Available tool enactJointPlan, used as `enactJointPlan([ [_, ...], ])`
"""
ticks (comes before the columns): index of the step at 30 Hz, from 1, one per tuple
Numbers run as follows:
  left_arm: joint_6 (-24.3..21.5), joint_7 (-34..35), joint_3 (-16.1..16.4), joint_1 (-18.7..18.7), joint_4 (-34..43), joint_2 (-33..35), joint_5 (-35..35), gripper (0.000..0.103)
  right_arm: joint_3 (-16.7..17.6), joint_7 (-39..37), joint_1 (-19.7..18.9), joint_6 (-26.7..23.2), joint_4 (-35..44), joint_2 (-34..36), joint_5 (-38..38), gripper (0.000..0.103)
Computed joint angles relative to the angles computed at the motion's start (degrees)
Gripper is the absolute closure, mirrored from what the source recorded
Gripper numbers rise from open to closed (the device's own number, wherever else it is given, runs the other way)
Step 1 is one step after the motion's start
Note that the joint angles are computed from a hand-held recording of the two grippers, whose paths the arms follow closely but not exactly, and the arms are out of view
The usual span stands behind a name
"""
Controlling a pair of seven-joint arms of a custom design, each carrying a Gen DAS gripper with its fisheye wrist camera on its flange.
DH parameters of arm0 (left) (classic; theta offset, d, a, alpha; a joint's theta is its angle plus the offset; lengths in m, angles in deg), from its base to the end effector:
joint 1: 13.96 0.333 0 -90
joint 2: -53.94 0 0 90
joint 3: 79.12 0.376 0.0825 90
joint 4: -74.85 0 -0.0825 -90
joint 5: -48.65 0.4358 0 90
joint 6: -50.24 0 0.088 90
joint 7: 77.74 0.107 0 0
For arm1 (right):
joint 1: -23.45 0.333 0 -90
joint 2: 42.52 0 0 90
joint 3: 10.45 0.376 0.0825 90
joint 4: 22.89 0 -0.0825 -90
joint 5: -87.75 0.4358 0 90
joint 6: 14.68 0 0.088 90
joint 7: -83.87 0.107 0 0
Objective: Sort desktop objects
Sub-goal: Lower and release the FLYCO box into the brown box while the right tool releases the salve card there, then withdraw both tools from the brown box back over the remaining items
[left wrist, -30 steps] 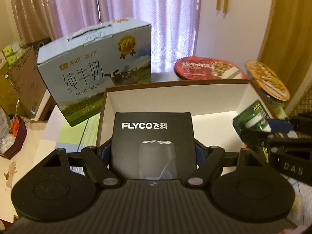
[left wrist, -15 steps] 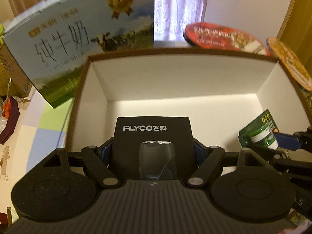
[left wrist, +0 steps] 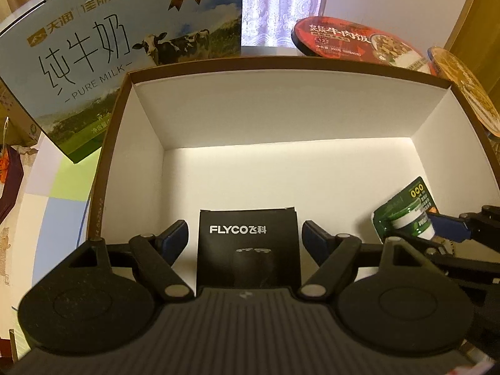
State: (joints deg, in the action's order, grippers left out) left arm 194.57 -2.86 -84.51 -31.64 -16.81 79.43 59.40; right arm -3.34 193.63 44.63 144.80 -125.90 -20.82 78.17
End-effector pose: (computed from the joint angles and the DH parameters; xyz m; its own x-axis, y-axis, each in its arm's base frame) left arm 0.7296 -0.2993 0.4576 -0.2423 -0.9702 -0.0042 -0.8566 0.2159 -0.4687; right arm 0.6654 0.3538 0.4355 0.2910 -0.9508 -0.1057 -0.8039 -0.1832 -0.5658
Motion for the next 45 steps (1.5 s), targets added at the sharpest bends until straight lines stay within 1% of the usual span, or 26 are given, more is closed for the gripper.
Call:
enactJointPlan([
  [2,-0.21,-0.11,0.20,-0.27,-0.02,0.00,0.53,0.026,1.79,-2.03,-1.46,-0.30,0.33,0.29,2.57,0.072],
  [3,-0.16,-0.15,0.28,-0.39,-0.17,-0.09,0.82,0.026,2.76,-3.30,-2.28,0.21,0.23,0.39,4.16,0.070],
  [4,-0.10,-0.12,0.30,-0.42,-0.33,-0.19,1.01,0.026,3.78,-4.69,-3.12,0.90,0.02,0.43,5.85,0.053],
  [5,-0.08,-0.02,0.24,-0.37,-0.41,-0.27,1.01,0.025,4.53,-5.95,-3.71,1.43,-0.24,0.36,7.19,0.039],
  [6,-0.02,0.07,0.15,-0.29,-0.48,-0.34,0.91,0.025,3.77,-5.49,-3.01,2.10,-0.63,0.12,6.83,0.015],
  [7,0.12,0.22,0.01,-0.16,-0.67,-0.51,0.70,0.025,1.78,-3.52,-1.29,3.53,-1.48,-0.42,4.87,0.013],
  [8,0.19,0.55,-0.17,0.03,-0.87,-0.69,0.41,0.025,1.33,-3.21,-0.86,4.10,-1.94,-0.75,4.02,0.013],
  [11,0.49,1.63,-0.52,0.30,-1.60,-1.34,-0.01,0.022,1.47,-4.27,-0.88,2.25,-2.13,-1.49,3.19,0.013],
  [12,0.63,1.70,-0.47,0.19,-1.98,-1.65,0.16,0.020,1.48,-4.61,-0.89,2.21,-2.41,-1.76,2.98,0.013],
  [13,0.92,1.27,-0.12,-0.23,-2.49,-2.05,0.97,0.013,1.67,-5.20,-1.06,1.99,-2.68,-2.04,3.03,0.012],
  [14,1.23,0.43,0.42,-0.77,-2.89,-2.33,2.16,0.011,1.62,-5.46,-1.03,1.89,-3.00,-2.30,2.89,0.012],
  [16,1.80,-0.32,0.76,-1.15,-3.72,-2.93,3.66,0.011,0.92,-4.72,-0.40,1.97,-3.71,-2.85,1.98,0.010],
  [19,1.96,-0.24,0.11,-0.49,-4.82,-3.79,2.99,0.011,1.68,-5.50,-1.00,1.87,-4.72,-3.60,3.07,0.008],
  [27,3.89,-2.42,-0.20,-0.03,-8.92,-7.53,3.78,0.010,0.24,-3.01,0.35,3.52,-7.50,-6.37,0.34,0.005],
  [36,6.26,-4.44,-1.39,0.63,-13.94,-12.70,5.60,0.009,-1.47,3.26,1.40,5.01,-11.26,-10.59,-4.43,0.003],
  [45,9.40,-7.58,-3.07,1.43,-20.28,-18.96,8.67,0.009,-2.33,11.83,1.31,9.38,-17.94,-17.44,-10.62,0.002],
])
